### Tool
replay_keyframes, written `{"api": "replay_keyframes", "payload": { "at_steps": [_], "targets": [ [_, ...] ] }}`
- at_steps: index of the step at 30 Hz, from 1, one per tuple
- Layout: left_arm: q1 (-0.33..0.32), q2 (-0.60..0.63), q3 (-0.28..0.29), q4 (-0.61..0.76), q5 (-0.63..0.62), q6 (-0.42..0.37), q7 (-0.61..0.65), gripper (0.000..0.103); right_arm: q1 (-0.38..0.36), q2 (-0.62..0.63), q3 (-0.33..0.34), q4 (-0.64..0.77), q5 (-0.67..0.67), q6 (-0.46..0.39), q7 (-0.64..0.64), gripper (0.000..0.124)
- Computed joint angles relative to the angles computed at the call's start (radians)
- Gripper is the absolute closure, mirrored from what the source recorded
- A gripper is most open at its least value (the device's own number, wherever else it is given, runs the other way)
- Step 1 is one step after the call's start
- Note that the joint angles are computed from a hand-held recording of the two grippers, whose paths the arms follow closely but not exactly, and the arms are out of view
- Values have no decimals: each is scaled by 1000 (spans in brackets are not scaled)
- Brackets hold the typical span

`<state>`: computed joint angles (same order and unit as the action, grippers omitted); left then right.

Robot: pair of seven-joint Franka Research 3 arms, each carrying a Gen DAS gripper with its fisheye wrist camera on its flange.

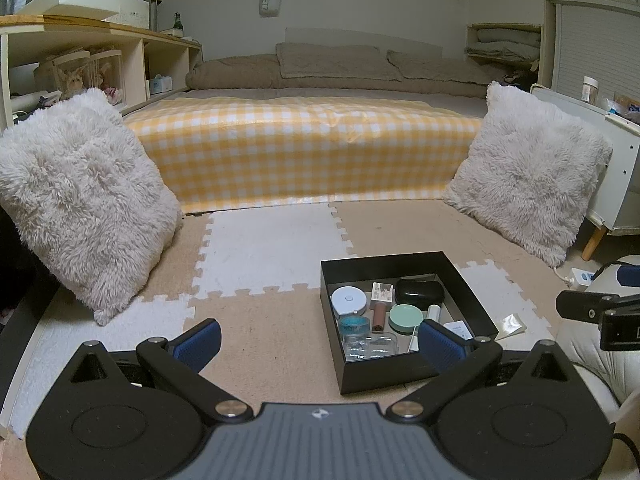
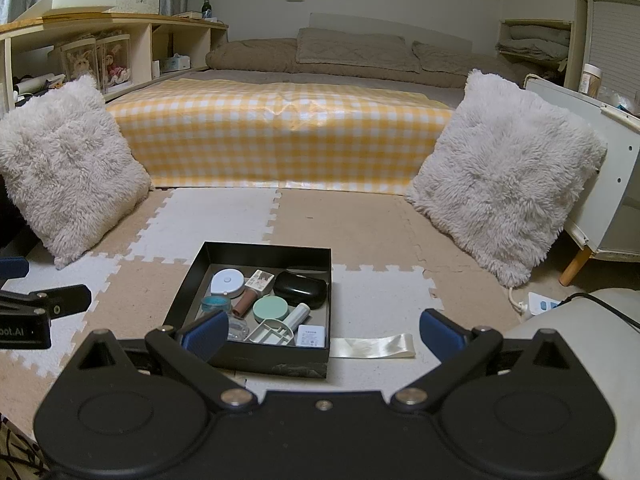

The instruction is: Organize rigid objects

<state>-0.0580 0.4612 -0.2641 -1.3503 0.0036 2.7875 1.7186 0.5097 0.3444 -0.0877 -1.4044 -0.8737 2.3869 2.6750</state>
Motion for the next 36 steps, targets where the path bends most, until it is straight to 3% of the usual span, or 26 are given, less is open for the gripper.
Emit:
{"api": "replay_keyframes", "payload": {
  "at_steps": [36],
  "targets": [
    [6, -4, -3, -11, -7, 1, 11, 0, 1, 0, 0, 0, -1, 1, 1, 21]
  ]
}}
